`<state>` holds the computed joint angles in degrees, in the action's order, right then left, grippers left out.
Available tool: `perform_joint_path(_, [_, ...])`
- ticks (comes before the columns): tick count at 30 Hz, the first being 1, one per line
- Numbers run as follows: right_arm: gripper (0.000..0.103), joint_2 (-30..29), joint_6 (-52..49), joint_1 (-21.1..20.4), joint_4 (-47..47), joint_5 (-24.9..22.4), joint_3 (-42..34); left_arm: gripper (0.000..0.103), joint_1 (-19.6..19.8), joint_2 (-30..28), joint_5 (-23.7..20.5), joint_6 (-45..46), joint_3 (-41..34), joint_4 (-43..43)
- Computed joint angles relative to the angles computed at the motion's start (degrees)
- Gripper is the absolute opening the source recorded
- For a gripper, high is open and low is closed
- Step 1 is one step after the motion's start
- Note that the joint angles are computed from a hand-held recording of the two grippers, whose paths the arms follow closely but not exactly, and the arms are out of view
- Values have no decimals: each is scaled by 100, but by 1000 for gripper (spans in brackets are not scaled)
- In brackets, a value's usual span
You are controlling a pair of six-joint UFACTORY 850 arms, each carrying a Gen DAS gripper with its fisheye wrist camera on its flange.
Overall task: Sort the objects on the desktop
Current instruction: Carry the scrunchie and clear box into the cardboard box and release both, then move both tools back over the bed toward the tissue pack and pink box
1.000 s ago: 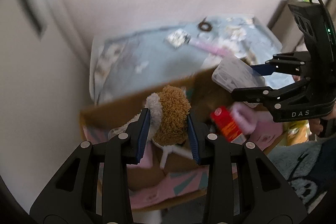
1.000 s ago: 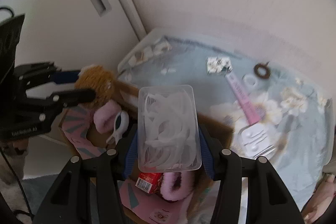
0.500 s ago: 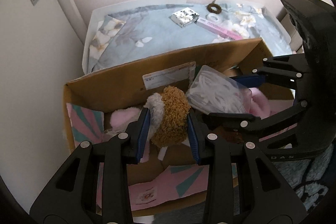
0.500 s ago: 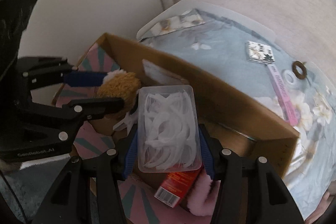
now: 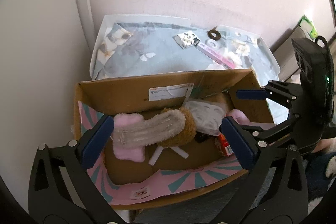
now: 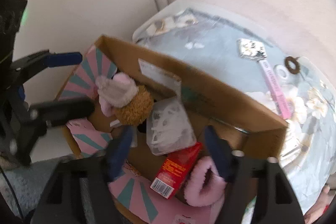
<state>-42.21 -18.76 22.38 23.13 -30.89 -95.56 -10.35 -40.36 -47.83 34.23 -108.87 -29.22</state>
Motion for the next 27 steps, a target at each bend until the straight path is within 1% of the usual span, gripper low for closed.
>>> perform_joint_path(4, [74,33,71,-55,202,54,53,102,-75,-25,8,17,-70,103])
perform_joint_path(7, [74,90,-3,-48,330,192,128,102,-175,79,184,126,35,244])
perform_joint_path(13, [74,611,-359,-79,710,911,701,102,-324,212,374,349,157,332])
perform_joint_path(17, [74,877,-1001,-218,1527,1169,1008,102,-376,239,469,377,170,354])
perform_joint_path(21, [74,1031,-866,-362,1544,1376,1201,102,-416,238,520,392,133,338])
perform_joint_path(25, [74,1157,-725,-517,1517,1551,1351,102,-486,113,567,473,-165,472])
perform_joint_path(27, [74,1257,-653,-596,1416,1693,1444,102,-518,-108,464,589,-613,512])
